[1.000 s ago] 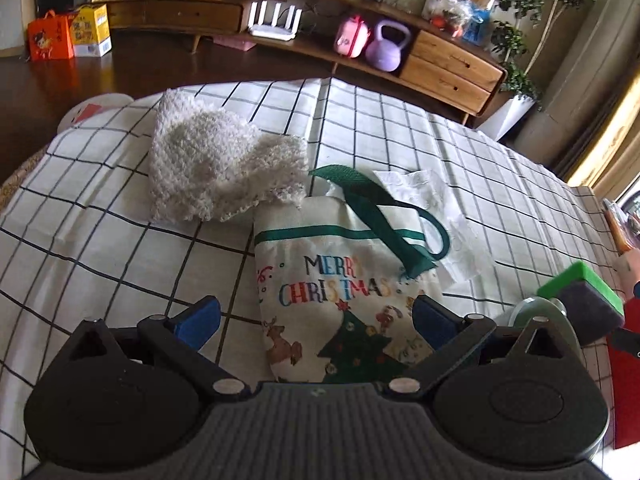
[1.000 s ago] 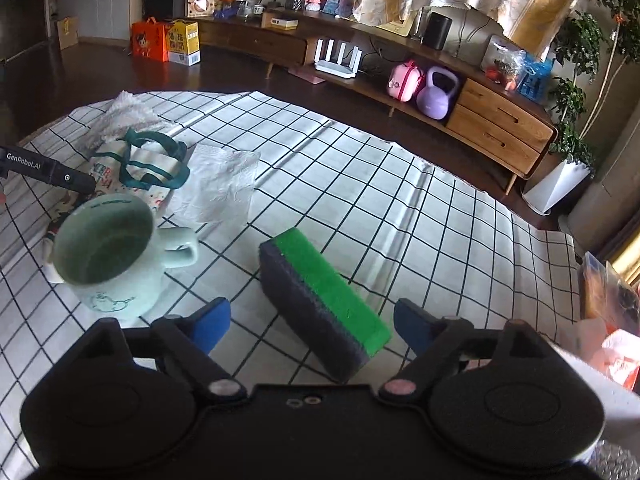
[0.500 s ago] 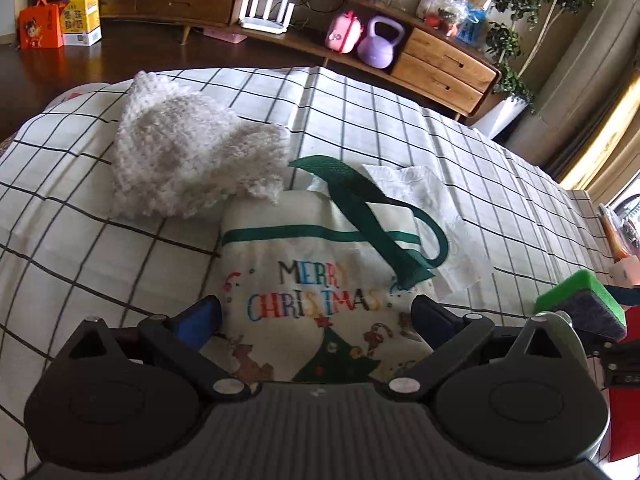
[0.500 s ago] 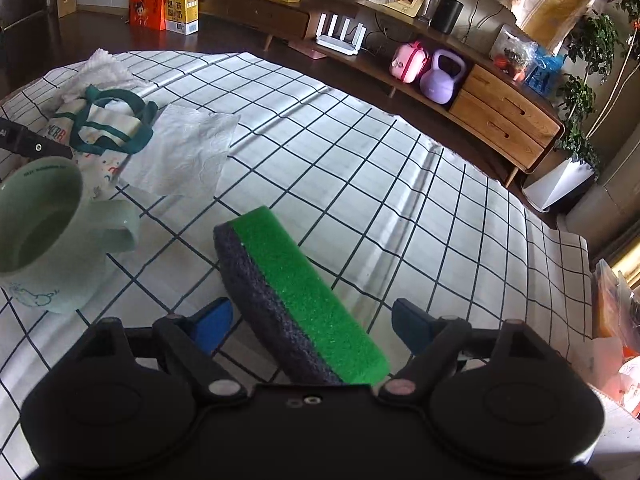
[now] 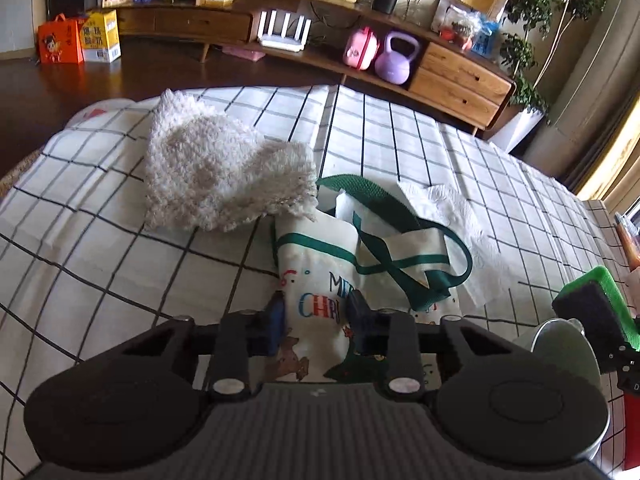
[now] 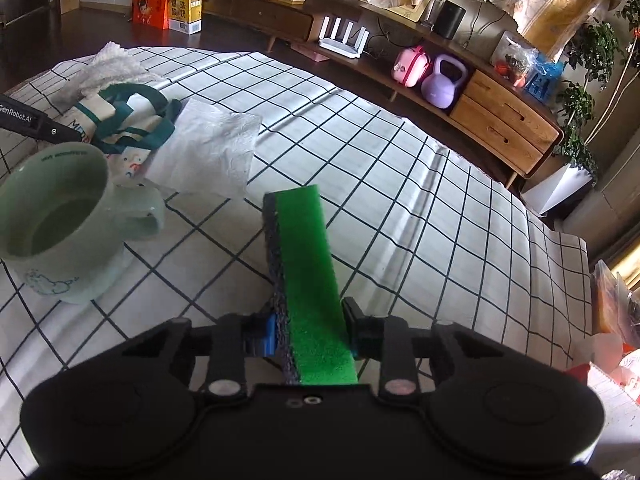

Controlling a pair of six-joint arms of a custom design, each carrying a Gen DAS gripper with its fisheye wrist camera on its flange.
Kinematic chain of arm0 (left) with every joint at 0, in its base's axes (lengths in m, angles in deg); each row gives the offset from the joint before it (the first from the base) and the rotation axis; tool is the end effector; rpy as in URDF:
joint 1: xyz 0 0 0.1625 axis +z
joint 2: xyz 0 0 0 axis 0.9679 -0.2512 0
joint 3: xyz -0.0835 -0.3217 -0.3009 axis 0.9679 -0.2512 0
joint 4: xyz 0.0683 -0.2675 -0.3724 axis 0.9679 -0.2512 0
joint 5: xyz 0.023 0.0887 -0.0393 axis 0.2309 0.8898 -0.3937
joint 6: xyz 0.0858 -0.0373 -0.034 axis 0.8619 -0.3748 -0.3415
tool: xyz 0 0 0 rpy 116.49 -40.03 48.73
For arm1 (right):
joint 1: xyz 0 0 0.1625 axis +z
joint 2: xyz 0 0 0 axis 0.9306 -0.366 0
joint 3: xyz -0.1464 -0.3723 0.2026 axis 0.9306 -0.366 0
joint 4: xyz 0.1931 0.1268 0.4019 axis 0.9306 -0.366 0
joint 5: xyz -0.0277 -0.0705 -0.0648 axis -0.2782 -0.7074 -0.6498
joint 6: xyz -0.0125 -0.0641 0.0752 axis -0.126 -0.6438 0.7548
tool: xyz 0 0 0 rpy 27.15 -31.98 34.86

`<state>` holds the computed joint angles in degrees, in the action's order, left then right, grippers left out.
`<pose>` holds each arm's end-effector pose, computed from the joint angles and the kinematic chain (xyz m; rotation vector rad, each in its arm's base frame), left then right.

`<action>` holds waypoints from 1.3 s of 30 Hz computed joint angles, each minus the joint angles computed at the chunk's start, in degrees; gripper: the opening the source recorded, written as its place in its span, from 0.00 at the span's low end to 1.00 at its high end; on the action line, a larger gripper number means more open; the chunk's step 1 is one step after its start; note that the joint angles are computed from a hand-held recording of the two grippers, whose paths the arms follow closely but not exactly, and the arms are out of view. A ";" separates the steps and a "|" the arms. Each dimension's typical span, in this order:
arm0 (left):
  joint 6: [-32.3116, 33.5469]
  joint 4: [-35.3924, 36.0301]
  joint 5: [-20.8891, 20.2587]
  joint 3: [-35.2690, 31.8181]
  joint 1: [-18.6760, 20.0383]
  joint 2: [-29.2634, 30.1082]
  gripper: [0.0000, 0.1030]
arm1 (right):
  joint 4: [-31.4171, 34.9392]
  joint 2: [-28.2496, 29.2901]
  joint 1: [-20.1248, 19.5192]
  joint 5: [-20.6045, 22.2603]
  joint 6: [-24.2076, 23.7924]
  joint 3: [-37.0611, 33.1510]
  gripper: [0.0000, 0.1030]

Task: Organize soft objects
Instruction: 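Lift the scrub sponge and tote bag and carry both toward the red box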

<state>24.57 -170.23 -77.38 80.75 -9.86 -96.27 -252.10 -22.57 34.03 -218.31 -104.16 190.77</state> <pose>-0.1259 -0.7361 0.2080 0.3934 2.5141 -0.7919 0.2090 -0.6493 0.1656 0.6741 -2.0603 0.5931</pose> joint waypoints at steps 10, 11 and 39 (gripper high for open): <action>4.66 -8.45 -1.67 5.26 -1.26 -3.63 0.15 | -6.89 -1.78 1.94 1.34 4.07 3.10 0.28; 5.12 -9.33 -1.77 5.88 -1.45 -4.08 0.14 | -7.30 -2.16 2.19 1.44 5.01 3.65 0.28; 2.42 -7.71 -1.03 21.95 -8.39 -22.85 0.11 | -7.70 -16.72 10.82 1.85 28.90 24.59 0.28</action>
